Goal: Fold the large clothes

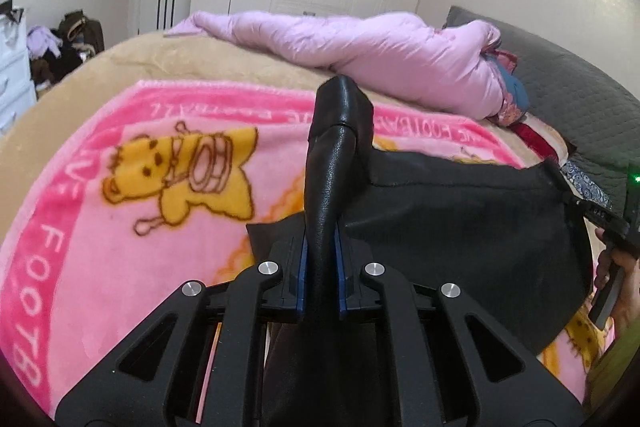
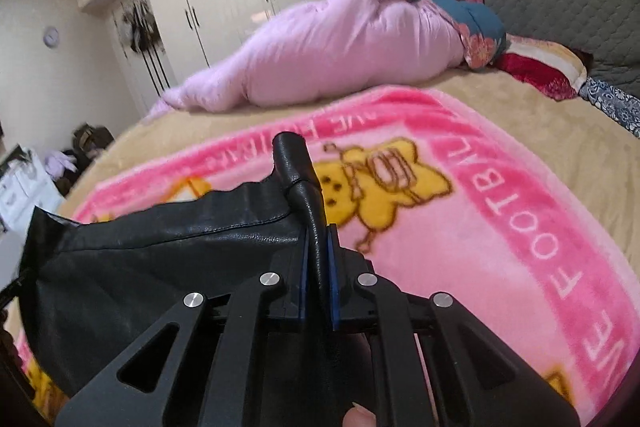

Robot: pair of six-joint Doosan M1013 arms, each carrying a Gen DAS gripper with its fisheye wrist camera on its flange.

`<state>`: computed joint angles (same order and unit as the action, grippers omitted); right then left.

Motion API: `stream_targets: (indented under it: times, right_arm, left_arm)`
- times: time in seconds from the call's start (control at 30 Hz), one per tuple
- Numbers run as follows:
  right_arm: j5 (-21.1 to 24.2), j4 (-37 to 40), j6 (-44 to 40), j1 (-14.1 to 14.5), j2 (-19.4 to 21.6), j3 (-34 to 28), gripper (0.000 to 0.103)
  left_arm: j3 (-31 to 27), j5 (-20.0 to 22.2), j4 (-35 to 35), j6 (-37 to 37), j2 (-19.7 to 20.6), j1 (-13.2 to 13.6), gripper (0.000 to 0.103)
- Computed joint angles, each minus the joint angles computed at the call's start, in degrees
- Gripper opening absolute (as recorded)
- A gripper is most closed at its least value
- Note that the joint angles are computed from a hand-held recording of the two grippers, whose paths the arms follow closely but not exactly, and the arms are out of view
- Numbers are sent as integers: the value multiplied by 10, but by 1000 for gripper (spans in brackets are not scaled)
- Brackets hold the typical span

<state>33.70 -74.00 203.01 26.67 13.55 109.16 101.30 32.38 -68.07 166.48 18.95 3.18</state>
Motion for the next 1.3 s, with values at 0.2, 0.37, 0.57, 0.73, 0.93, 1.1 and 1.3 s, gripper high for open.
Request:
stream_targets:
  times: [0.2, 0.37, 0.57, 0.73, 0.93, 1.1, 1.3]
  right_arm:
    - [22, 110, -102, -9, 31, -24, 10]
    - [21, 162, -136, -16, 45, -29, 16]
    - [30, 183, -153, -16, 52, -32, 24]
    - [35, 200, -165, -16, 52, -33, 31]
    - [59, 225, -170, -15, 51, -37, 55]
    - [44, 233, -150, -16, 37, -24, 62]
    - [65, 203, -139, 7, 21, -15, 70]
  left_arm:
    - [-9, -34, 51, -48, 24, -12, 9]
    - [-9, -61, 103, -90, 35, -20, 14]
    - [-9, -68, 119, -112, 43, -20, 22]
    - [-4, -74, 122, -116, 39, -21, 26]
    - [-2, -80, 148, -140, 33, -23, 30]
    - [1, -79, 158, -155, 27, -22, 39]
    - [9, -75, 134, -144, 10, -16, 62]
